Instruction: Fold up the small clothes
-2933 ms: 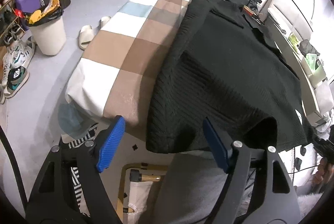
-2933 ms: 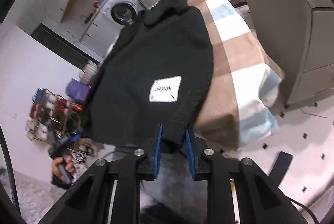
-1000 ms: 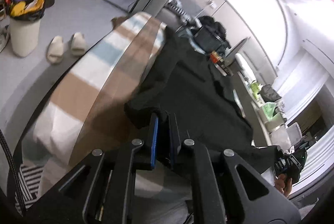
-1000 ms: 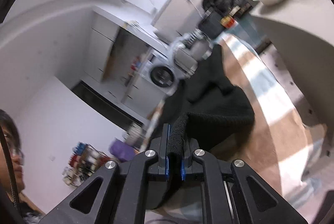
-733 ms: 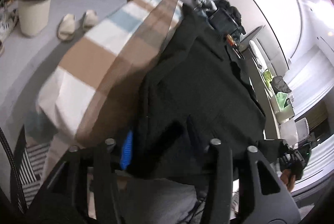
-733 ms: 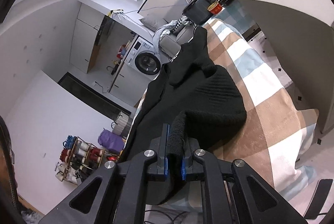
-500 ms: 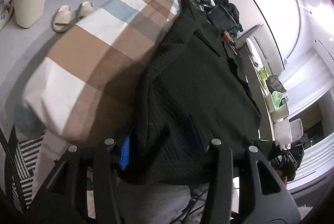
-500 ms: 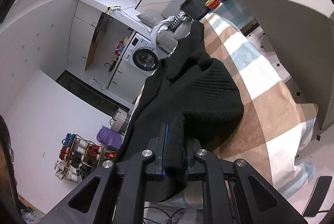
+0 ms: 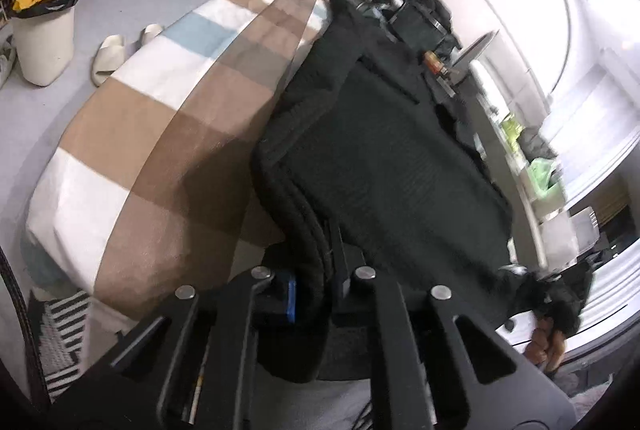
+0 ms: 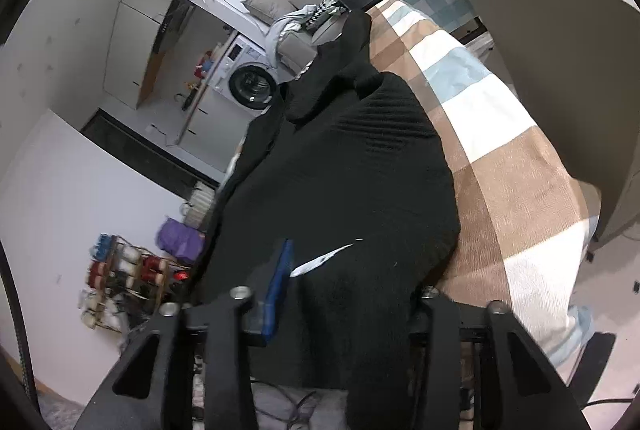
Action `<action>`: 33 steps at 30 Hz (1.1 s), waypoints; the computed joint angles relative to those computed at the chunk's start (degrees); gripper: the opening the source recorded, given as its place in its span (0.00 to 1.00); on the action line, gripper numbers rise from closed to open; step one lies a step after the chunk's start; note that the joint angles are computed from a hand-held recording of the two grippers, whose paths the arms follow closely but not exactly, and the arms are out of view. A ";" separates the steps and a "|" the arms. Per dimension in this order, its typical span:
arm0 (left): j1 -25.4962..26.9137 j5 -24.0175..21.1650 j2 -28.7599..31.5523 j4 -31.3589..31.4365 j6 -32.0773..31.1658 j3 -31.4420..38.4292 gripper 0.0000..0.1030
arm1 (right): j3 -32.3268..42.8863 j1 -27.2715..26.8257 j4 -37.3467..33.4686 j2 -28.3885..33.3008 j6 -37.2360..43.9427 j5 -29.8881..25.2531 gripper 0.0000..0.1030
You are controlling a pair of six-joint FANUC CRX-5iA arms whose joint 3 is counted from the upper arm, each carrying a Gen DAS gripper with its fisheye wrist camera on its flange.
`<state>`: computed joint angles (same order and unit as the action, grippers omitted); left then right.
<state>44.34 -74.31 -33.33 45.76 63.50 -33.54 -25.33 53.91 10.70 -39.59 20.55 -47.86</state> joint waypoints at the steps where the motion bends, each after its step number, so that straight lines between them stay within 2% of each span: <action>1: 0.18 0.25 -0.08 1.56 -0.43 -0.49 0.05 | -0.61 0.12 0.35 -0.20 -0.23 1.30 0.13; 2: 0.51 0.35 -0.43 2.71 -0.99 -0.85 0.04 | -1.91 0.36 1.33 -0.92 -1.24 3.87 0.09; 5: 1.09 0.52 -1.92 7.63 -4.84 -1.99 0.03 | -6.13 0.36 3.51 -3.90 -3.12 13.94 0.07; 6: 1.26 0.48 -2.59 9.24 -6.26 -2.24 0.03 | -8.19 0.25 4.30 -5.56 -3.85 18.86 0.06; 9: 2.38 -0.80 -4.59 13.77 -9.74 -2.58 0.03 | -11.35 0.26 6.49 -8.52 -4.53 27.59 0.04; 15: 6.77 -6.15 -8.22 21.90 -14.56 -2.62 0.03 | -12.48 3.24 12.29 -13.28 -4.76 30.96 0.04; 18: 10.61 -9.12 -10.32 24.37 -16.19 -2.00 0.03 | -12.77 5.22 16.42 -15.74 -6.21 30.53 0.04; 22: 13.49 -10.25 -10.90 25.09 -16.11 -1.79 0.03 | -11.21 8.33 24.44 -16.09 -10.96 21.24 0.04; 23: 13.60 -9.85 -10.75 24.54 -15.76 -1.74 0.03 | -10.17 7.95 23.24 -15.32 -10.12 19.66 0.04; 28: 9.31 -2.99 -7.03 21.48 -13.02 -2.00 0.03 | -5.93 3.19 17.96 -9.75 -7.54 14.93 0.04; 30: 5.82 1.89 -4.27 20.67 -12.22 -2.02 0.03 | -3.66 0.12 15.72 -6.32 -5.78 13.72 0.04; 33: 0.58 9.61 0.44 19.47 -10.50 -0.91 0.03 | 2.53 -7.10 7.84 1.45 -0.03 11.87 0.04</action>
<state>44.92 -64.70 -32.89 65.23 53.00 -34.45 -22.79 46.81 18.54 -38.14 20.52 -36.00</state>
